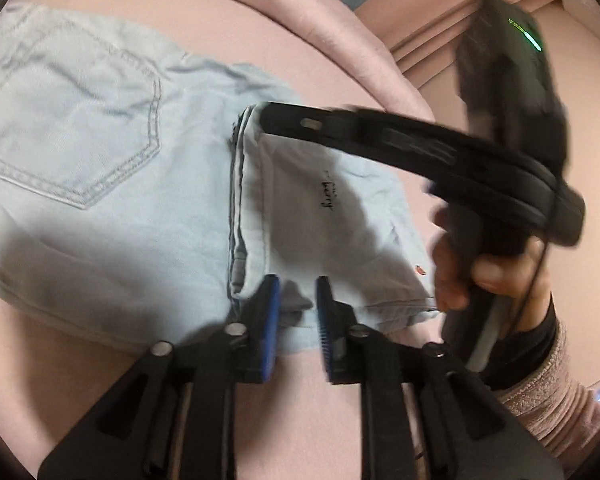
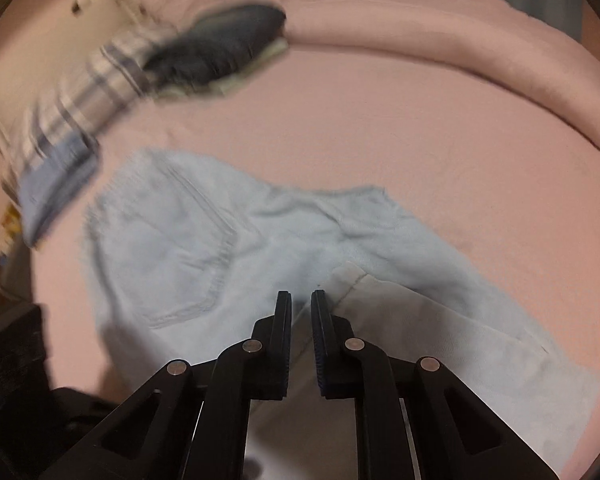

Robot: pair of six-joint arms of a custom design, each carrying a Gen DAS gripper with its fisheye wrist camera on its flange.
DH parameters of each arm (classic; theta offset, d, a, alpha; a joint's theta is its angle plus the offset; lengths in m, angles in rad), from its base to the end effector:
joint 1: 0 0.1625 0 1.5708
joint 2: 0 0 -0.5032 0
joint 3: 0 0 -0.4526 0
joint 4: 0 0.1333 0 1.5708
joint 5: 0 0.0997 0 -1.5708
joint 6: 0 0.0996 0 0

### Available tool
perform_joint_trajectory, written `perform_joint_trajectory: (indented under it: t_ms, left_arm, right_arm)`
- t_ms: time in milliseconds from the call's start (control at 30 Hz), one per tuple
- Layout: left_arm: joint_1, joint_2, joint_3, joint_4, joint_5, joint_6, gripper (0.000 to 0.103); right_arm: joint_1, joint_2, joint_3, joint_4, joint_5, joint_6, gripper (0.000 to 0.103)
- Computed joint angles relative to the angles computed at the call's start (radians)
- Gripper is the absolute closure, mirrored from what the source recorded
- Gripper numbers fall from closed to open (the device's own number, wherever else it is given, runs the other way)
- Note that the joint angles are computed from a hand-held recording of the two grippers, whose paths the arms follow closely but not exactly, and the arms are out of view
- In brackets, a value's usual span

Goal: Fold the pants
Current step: 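Grasp the elastic waistband with the left tool and lift it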

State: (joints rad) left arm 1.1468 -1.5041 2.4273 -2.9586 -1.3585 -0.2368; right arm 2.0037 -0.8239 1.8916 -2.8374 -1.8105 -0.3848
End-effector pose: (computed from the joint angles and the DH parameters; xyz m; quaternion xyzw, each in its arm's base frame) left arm -0.0401 -0.4639 0.2612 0.0662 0.9657 -0.2500 0.0233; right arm 0.3835 -0.5685 0.0601 0.3819 -0.9112 0.1014 0.1166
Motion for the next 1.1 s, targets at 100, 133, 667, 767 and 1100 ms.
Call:
perform_joint_trajectory:
  t_ms: [100, 133, 667, 767, 1100]
  left_arm:
    - [-0.009, -0.05, 0.019, 0.007, 0.018, 0.008, 0.067]
    - [-0.015, -0.062, 0.024, 0.01, 0.041, 0.006, 0.053]
    - [0.001, -0.419, 0.142, 0.071, 0.169, -0.31, 0.034]
    - [0.052, -0.425, 0.131, 0.051, 0.122, -0.362, 0.034]
    - [0.129, -0.291, 0.06, -0.15, 0.116, -0.456, 0.034]
  right_arm:
    - [-0.001, -0.062, 0.07, -0.044, 0.02, -0.003, 0.089]
    - [0.001, -0.077, 0.092, -0.048, 0.014, -0.003, 0.089]
    - [0.007, -0.102, 0.23, -0.186, 0.045, 0.003, 0.089]
    - [0.01, -0.105, 0.237, -0.194, 0.06, 0.019, 0.089]
    - [0.026, -0.077, 0.208, -0.181, 0.081, 0.081, 0.089]
